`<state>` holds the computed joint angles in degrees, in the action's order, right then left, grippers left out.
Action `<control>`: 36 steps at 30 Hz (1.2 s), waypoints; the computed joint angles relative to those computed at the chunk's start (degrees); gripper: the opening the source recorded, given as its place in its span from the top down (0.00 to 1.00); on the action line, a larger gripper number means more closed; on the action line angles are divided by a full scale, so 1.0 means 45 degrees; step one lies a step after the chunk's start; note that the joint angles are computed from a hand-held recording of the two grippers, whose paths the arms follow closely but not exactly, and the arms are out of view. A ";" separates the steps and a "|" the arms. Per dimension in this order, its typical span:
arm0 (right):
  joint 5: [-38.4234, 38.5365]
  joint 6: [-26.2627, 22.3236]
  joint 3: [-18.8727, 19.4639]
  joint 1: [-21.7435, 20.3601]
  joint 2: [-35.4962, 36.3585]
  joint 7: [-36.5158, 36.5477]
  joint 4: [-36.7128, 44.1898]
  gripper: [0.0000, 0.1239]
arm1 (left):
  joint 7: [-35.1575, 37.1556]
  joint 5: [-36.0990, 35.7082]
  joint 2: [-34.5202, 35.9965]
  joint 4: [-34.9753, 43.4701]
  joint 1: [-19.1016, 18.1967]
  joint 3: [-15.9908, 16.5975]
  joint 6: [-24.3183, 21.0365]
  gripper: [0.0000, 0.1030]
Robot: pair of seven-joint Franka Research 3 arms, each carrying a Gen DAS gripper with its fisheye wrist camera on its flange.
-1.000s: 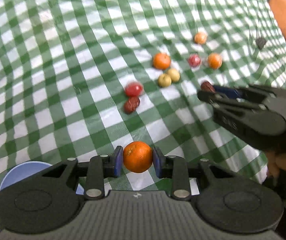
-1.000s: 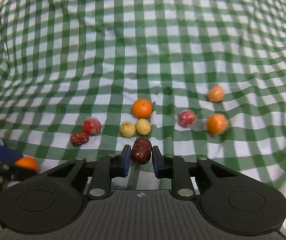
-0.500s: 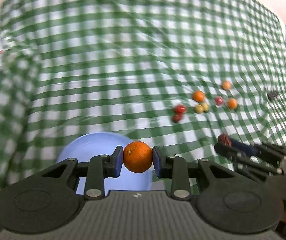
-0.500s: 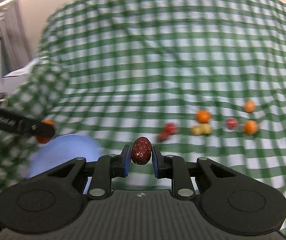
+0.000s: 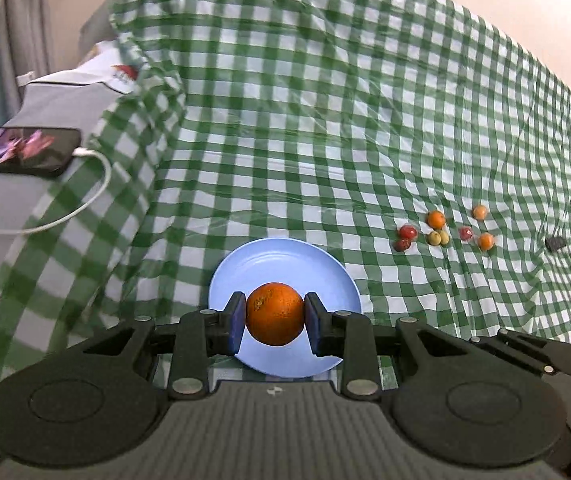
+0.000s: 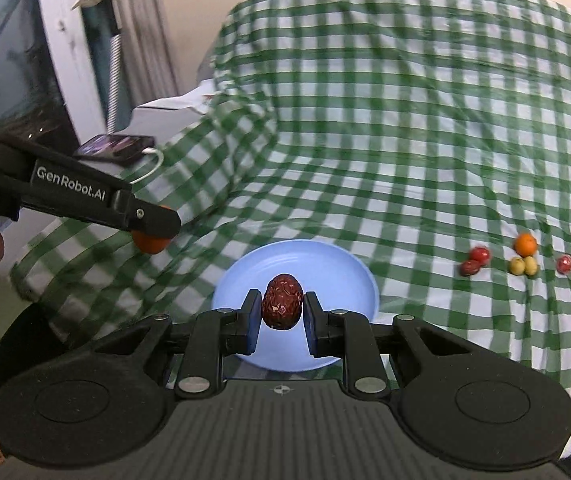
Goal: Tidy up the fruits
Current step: 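Carry the mandarin and jujube over the blue plate with both tools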
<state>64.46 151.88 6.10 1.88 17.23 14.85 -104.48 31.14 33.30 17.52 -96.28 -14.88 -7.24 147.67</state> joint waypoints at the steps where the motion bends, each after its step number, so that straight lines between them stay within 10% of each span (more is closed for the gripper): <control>1: 0.0012 0.0042 0.0025 0.0021 -0.0131 -0.0083 -0.0142 0.81 | -0.0185 0.0064 -0.0191 -0.0272 -0.0002 0.0040 0.0136 0.66; 36: -0.1037 0.0128 -0.0183 0.0380 -0.0431 0.0525 -0.0543 0.81 | -0.0867 -0.0121 -0.0978 -0.1585 0.0632 -0.0137 0.0862 0.66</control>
<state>59.80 152.46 5.27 3.59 15.29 17.21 -106.93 27.24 32.76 13.12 -103.41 -12.04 -7.86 151.55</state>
